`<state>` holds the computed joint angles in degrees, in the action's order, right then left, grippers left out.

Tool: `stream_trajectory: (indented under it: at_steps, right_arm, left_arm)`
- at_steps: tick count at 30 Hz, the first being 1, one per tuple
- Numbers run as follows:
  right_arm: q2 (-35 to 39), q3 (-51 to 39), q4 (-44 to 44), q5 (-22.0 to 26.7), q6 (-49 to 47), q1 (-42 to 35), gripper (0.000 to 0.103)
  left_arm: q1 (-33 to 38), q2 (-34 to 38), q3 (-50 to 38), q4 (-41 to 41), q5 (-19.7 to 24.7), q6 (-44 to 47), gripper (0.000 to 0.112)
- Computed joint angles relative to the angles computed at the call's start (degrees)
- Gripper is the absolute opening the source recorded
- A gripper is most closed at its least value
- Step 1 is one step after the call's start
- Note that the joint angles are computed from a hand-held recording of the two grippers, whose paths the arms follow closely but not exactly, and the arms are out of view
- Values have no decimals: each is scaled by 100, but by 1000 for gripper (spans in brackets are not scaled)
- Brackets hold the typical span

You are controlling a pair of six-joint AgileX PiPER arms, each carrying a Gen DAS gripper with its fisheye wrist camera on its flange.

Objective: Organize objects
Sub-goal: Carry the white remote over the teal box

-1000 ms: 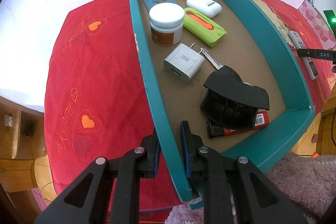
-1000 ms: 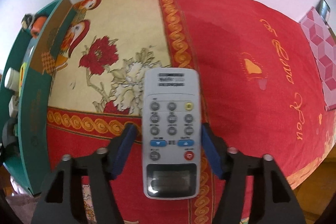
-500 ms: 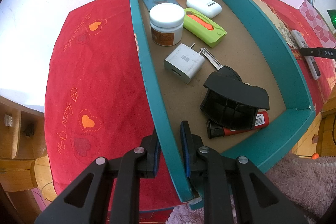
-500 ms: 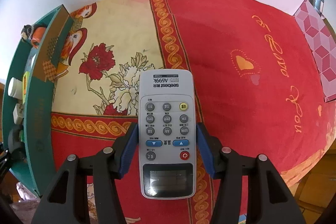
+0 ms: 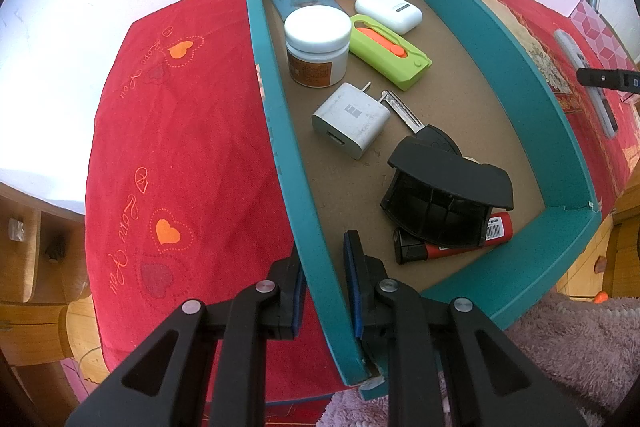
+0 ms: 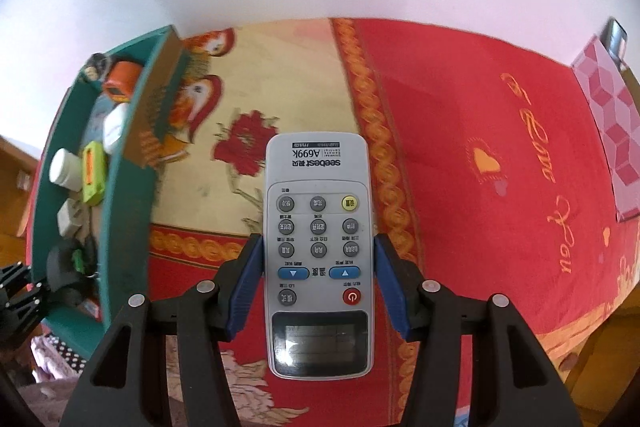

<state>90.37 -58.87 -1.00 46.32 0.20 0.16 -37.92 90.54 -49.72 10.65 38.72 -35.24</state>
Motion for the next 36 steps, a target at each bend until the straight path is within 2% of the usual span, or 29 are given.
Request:
stream_trajectory:
  at_steps: [21,36]
  right_arm:
    - [164,-642,442,132,12,1261,55]
    - [995,-1524,762,313,101,2414,55]
  left_arm:
    - [1,-2,-5,-2,5,0,16]
    - [5,-49,4,-15,17,-4,16]
